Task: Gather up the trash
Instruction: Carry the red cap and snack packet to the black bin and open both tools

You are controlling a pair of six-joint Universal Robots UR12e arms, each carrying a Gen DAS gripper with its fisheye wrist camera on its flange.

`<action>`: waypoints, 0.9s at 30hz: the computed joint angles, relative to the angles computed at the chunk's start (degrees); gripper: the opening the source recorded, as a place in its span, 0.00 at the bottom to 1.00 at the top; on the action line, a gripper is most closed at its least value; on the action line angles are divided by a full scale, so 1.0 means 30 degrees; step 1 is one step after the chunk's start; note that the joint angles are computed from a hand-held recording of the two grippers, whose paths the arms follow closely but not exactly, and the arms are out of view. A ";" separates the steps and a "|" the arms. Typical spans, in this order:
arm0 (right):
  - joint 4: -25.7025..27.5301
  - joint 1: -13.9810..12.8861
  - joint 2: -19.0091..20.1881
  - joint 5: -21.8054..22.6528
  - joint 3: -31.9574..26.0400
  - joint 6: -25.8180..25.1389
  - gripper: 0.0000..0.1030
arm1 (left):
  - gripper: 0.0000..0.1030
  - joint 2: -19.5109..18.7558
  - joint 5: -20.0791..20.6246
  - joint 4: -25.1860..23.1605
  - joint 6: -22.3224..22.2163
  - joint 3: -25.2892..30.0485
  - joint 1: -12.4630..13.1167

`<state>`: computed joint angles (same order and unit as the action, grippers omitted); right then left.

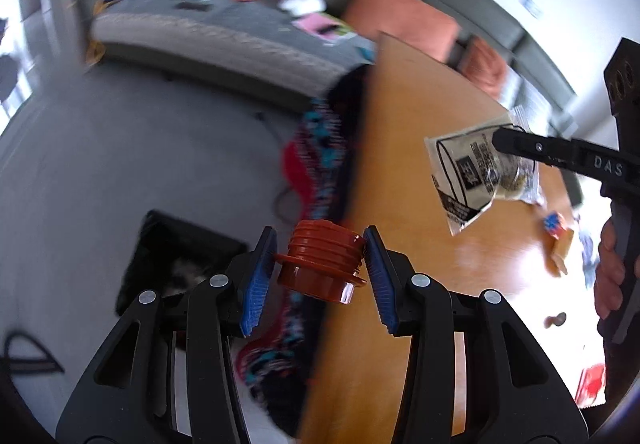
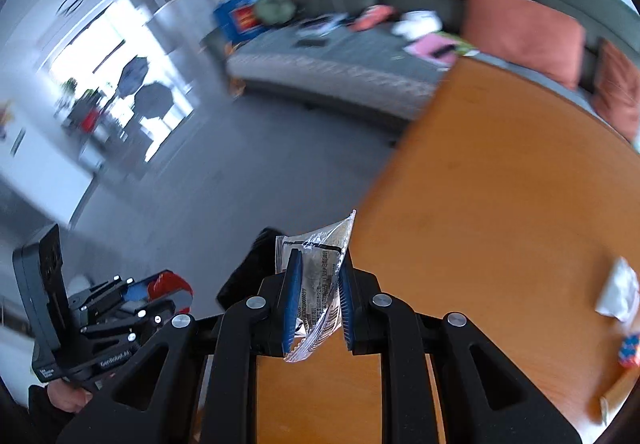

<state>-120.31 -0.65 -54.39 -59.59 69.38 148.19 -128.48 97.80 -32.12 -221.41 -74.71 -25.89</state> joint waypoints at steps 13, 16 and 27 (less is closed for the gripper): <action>0.2527 0.3338 0.0855 -0.1847 -0.0729 -0.2684 0.66 | 0.94 0.2440 0.2662 -0.3749 -0.5499 -0.3984 0.0945; 0.2246 0.3541 0.0863 -0.1609 -0.0659 -0.2471 0.66 | 0.94 0.2587 0.2895 -0.4209 -0.6328 -0.4194 0.1110; 0.1925 0.2673 0.0569 -0.0656 -0.0644 -0.1879 0.69 | 0.94 0.2450 0.3296 -0.3466 -0.6208 -0.3505 0.0800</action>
<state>-114.53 7.37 -52.69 -61.56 67.45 142.55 -121.13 107.69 -42.52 -240.03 -85.22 -23.49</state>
